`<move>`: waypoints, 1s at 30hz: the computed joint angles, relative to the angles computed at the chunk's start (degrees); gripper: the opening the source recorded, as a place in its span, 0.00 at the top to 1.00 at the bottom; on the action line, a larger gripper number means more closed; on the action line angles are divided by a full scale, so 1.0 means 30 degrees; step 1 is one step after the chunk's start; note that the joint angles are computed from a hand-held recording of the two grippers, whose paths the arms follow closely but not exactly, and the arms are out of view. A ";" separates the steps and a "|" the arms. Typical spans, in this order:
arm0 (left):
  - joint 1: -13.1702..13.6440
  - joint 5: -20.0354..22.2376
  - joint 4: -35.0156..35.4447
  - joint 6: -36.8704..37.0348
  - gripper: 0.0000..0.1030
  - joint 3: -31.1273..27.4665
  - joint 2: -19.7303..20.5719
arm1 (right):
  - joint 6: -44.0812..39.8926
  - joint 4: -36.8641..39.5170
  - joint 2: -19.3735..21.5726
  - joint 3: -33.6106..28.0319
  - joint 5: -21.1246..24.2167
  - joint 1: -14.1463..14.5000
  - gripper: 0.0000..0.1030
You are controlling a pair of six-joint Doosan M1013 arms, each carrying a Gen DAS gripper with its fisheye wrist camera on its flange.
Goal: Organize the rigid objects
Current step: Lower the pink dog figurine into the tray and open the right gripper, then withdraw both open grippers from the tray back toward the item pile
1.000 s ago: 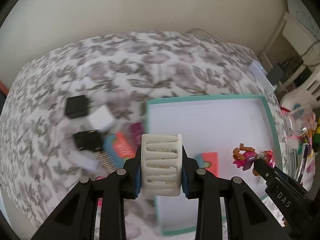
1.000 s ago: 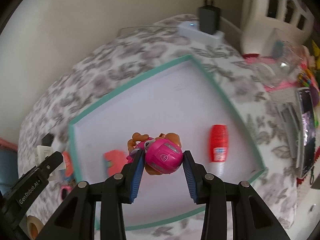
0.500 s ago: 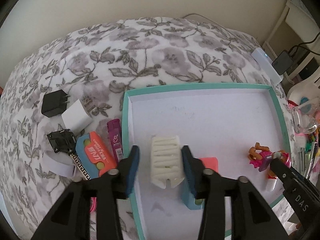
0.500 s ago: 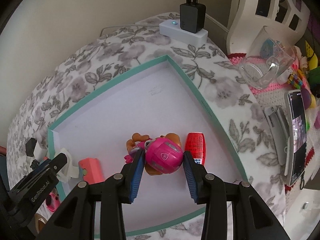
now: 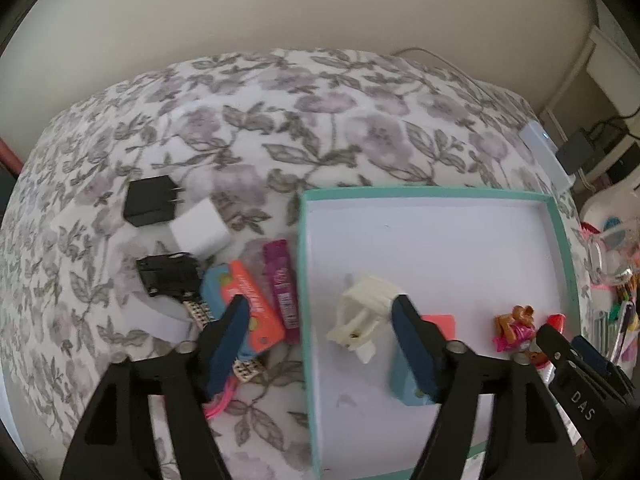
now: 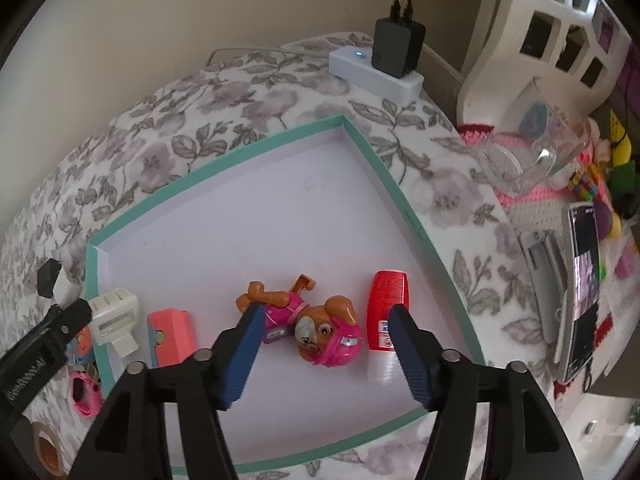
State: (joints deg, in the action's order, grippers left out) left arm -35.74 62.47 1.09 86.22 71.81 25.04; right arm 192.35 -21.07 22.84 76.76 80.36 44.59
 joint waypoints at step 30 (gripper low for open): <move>0.3302 0.0098 0.1681 -0.3732 0.08 0.0599 -0.0743 | -0.7232 -0.1326 0.3986 -0.6558 -0.2053 0.0836 0.03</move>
State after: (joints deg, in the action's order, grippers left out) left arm -25.84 62.77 6.13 75.03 73.61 22.81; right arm 170.65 -25.05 34.80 57.09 74.20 47.09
